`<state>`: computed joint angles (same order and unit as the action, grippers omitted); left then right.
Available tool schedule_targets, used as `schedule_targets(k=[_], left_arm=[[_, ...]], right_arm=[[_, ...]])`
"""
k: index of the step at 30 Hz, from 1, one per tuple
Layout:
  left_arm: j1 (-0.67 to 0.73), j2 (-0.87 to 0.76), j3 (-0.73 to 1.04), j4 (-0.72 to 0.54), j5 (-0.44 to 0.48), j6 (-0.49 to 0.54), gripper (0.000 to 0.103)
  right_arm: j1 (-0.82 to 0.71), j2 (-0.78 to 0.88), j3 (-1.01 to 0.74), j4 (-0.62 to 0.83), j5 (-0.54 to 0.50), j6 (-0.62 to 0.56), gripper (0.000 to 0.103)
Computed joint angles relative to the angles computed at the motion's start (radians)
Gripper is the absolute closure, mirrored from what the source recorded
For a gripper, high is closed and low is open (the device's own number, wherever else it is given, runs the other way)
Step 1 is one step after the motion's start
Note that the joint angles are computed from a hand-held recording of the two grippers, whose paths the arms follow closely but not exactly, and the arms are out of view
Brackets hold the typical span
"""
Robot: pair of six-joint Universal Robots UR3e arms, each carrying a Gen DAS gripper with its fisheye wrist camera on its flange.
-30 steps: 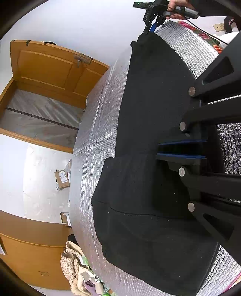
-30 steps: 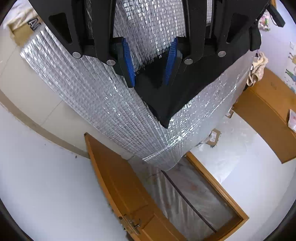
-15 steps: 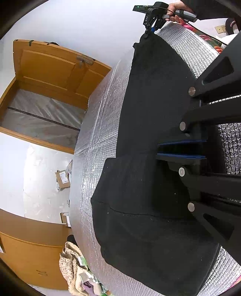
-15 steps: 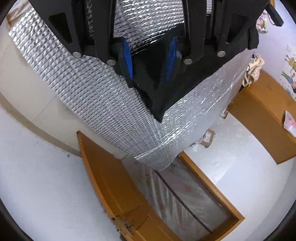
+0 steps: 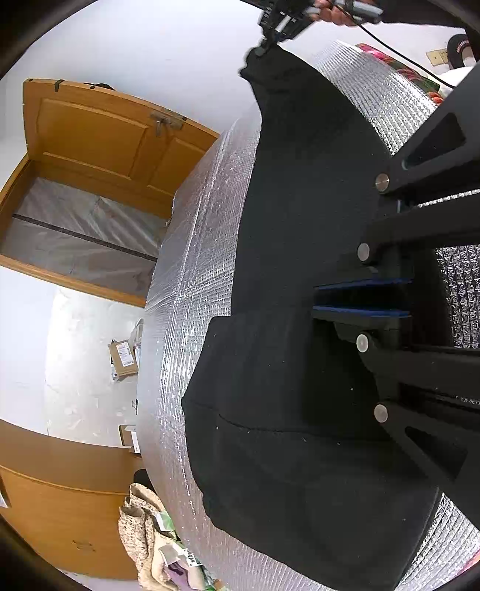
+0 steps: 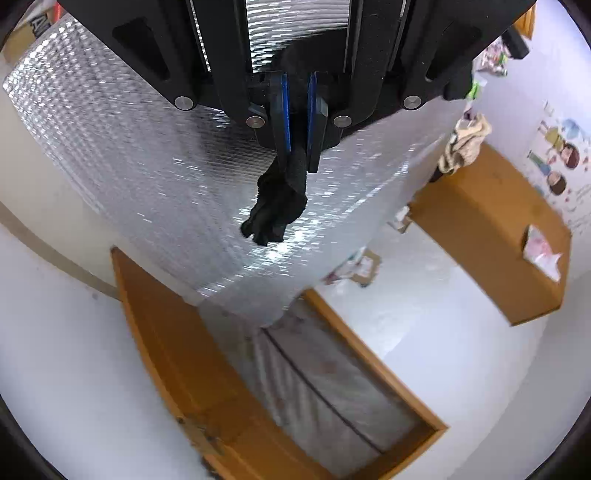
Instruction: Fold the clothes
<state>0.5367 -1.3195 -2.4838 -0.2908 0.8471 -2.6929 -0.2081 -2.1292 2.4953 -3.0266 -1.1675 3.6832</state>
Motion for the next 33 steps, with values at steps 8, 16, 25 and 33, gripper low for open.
schedule_targets(k=[8,16,25,33], left_arm=[[-0.039,0.028,0.066,-0.068,0.03,-0.02,0.094],[-0.003,0.154,0.052,-0.165,-0.04,0.015,0.094],[-0.028,0.163,0.046,-0.234,-0.056,0.085,0.094],[-0.068,0.13,0.049,-0.212,-0.038,0.07,0.094]], right_arm=[[0.216,0.185,-0.188,-0.091,-0.057,0.022,0.096],[0.434,0.359,-0.407,-0.057,-0.233,-0.03,0.096],[0.152,0.009,-0.072,0.111,-0.315,0.02,0.065],[-0.206,-0.209,0.163,0.257,-0.041,-0.154,0.064]])
